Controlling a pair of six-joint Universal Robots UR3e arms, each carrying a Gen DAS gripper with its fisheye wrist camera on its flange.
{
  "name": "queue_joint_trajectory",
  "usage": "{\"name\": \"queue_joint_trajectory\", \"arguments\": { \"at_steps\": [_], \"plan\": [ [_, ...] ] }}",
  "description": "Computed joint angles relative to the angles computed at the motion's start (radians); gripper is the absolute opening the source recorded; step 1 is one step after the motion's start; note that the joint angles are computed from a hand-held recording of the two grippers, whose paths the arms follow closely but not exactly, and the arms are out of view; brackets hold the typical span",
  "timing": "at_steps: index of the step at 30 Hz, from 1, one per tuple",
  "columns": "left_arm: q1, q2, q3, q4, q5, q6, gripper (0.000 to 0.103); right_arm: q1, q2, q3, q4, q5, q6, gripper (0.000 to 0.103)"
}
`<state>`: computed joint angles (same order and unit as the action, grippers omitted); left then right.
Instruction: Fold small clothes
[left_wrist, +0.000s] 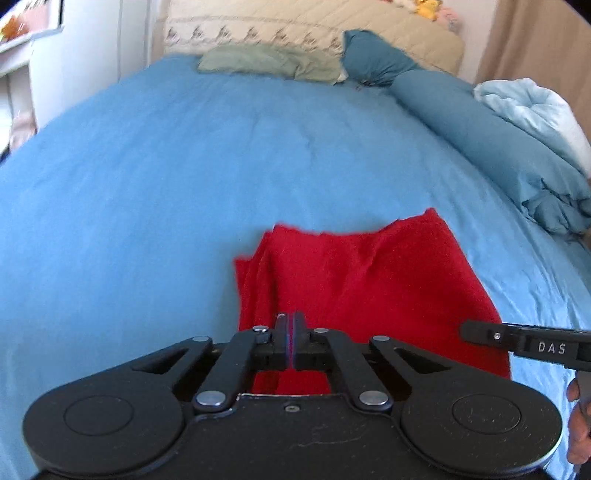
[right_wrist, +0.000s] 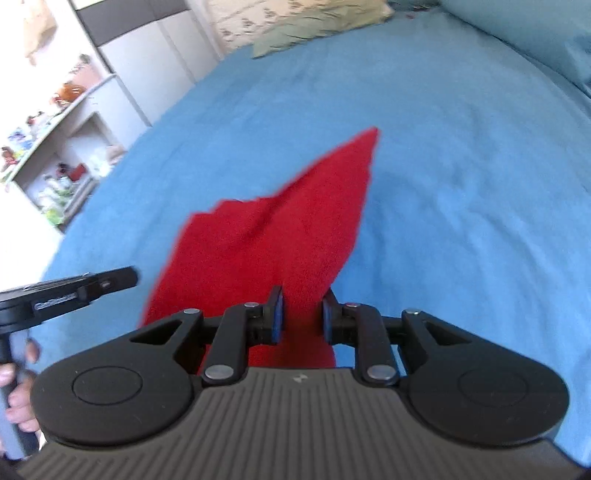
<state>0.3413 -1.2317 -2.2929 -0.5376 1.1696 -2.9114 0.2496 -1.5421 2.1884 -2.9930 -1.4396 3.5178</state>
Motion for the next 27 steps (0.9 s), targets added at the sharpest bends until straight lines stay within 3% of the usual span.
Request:
{"name": "queue_joint_trajectory", "arguments": {
  "at_steps": [2, 3, 4, 7, 14, 20, 24, 27],
  "plan": [
    [-0.004, 0.016, -0.008, -0.013, 0.04, 0.014, 0.032, -0.011, -0.013, 0.04, -0.026, -0.013, 0.029, 0.049],
    [-0.005, 0.029, -0.018, -0.009, 0.064, 0.031, 0.056, -0.015, -0.028, 0.053, -0.026, -0.022, 0.022, 0.064],
    [0.014, 0.069, -0.037, -0.025, 0.058, 0.055, 0.065, -0.019, -0.045, 0.061, -0.016, -0.027, 0.012, 0.08],
    [0.065, 0.126, -0.074, -0.055, 0.024, 0.106, 0.068, 0.021, -0.082, 0.067, -0.016, -0.082, -0.007, 0.098],
    [0.034, 0.062, -0.124, 0.017, 0.084, 0.138, 0.07, 0.107, 0.008, 0.047, -0.004, -0.181, -0.047, 0.098],
    [-0.003, 0.001, -0.15, 0.099, 0.13, 0.144, 0.073, 0.073, 0.045, 0.108, -0.089, -0.153, -0.003, 0.102],
    [0.004, 0.109, -0.119, -0.018, 0.127, 0.148, 0.073, 0.084, -0.039, 0.118, -0.052, -0.168, 0.004, 0.102],
    [0.048, 0.312, -0.077, -0.216, 0.083, 0.167, 0.073, 0.109, -0.176, 0.114, 0.034, -0.197, 0.007, 0.102]
  ]
}}
